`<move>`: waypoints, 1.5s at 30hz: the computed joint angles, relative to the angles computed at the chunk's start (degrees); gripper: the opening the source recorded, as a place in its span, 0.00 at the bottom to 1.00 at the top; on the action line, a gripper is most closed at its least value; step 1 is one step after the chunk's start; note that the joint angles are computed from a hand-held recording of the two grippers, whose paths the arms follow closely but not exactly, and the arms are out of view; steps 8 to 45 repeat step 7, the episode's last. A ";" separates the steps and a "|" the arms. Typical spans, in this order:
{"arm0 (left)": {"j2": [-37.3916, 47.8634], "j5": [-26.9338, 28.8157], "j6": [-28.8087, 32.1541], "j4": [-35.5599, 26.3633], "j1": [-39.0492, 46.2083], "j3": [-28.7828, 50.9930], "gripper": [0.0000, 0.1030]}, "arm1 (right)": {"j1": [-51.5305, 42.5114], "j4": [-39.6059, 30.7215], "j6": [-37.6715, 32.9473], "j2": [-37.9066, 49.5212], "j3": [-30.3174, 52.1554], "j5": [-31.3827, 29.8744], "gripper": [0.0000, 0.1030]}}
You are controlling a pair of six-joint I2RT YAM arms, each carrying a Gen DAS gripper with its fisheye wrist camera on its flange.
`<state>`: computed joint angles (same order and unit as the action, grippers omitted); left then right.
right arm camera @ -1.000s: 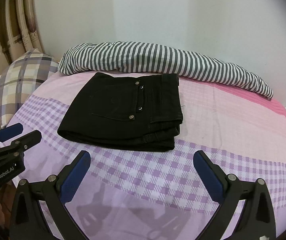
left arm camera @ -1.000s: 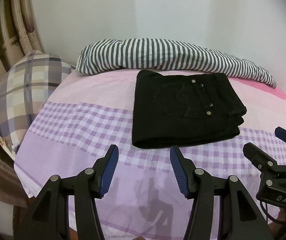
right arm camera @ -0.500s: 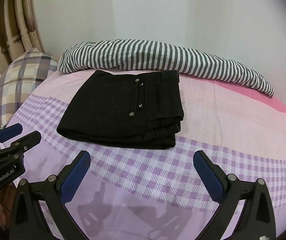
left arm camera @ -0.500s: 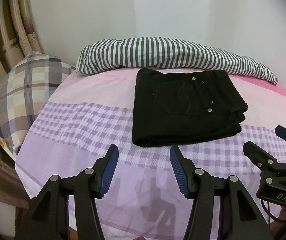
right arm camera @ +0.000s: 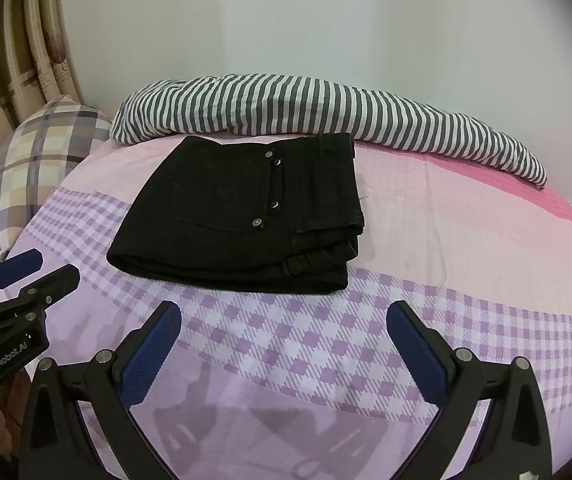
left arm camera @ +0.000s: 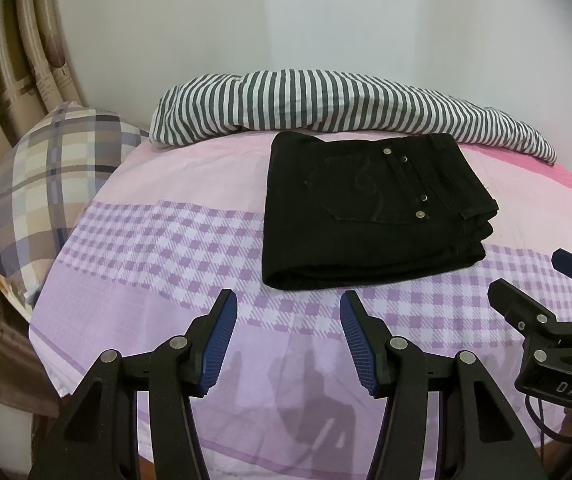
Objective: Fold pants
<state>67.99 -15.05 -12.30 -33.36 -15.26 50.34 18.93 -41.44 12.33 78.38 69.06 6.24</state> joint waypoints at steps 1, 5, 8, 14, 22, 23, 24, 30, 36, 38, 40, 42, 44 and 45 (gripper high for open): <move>-0.04 0.12 -0.14 0.06 -0.04 -0.02 0.53 | -0.08 0.07 0.03 0.01 -0.04 -0.09 0.99; 0.15 0.74 -0.59 -0.19 0.57 0.13 0.53 | -0.08 0.12 -0.11 0.05 -0.07 -0.09 0.99; 0.40 2.97 -0.36 -0.80 2.17 0.66 0.54 | 0.19 0.25 -0.29 0.34 0.03 0.03 0.99; 0.40 2.97 -0.36 -0.80 2.17 0.66 0.54 | 0.19 0.25 -0.29 0.34 0.03 0.03 0.99; 0.40 2.97 -0.36 -0.80 2.17 0.66 0.54 | 0.19 0.25 -0.29 0.34 0.03 0.03 0.99; 0.40 2.97 -0.36 -0.80 2.17 0.66 0.54 | 0.19 0.25 -0.29 0.34 0.03 0.03 0.99; 0.40 2.97 -0.36 -0.80 2.17 0.66 0.54 | 0.19 0.25 -0.29 0.34 0.03 0.03 0.99; 0.40 2.97 -0.36 -0.80 2.17 0.66 0.54 | 0.19 0.25 -0.29 0.34 0.03 0.03 0.99; 0.40 2.97 -0.36 -0.80 2.17 0.66 0.54 | 0.19 0.25 -0.29 0.34 0.03 0.03 0.99; 0.40 2.97 -0.36 -0.80 2.17 0.66 0.54 | 0.19 0.25 -0.29 0.34 0.03 0.03 0.99; 0.40 2.97 -0.36 -0.80 2.17 0.66 0.54 | 0.19 0.25 -0.29 0.34 0.03 0.03 0.99; 0.40 2.97 -0.36 -0.80 2.17 0.66 0.54 | 0.19 0.25 -0.29 0.34 0.03 0.03 0.99; 0.40 2.97 -0.36 -0.80 2.17 0.66 0.54 | 0.19 0.25 -0.29 0.34 0.03 0.03 0.99; 0.40 2.97 -0.36 -0.80 2.17 0.66 0.54 | 0.19 0.25 -0.29 0.34 0.03 0.03 0.99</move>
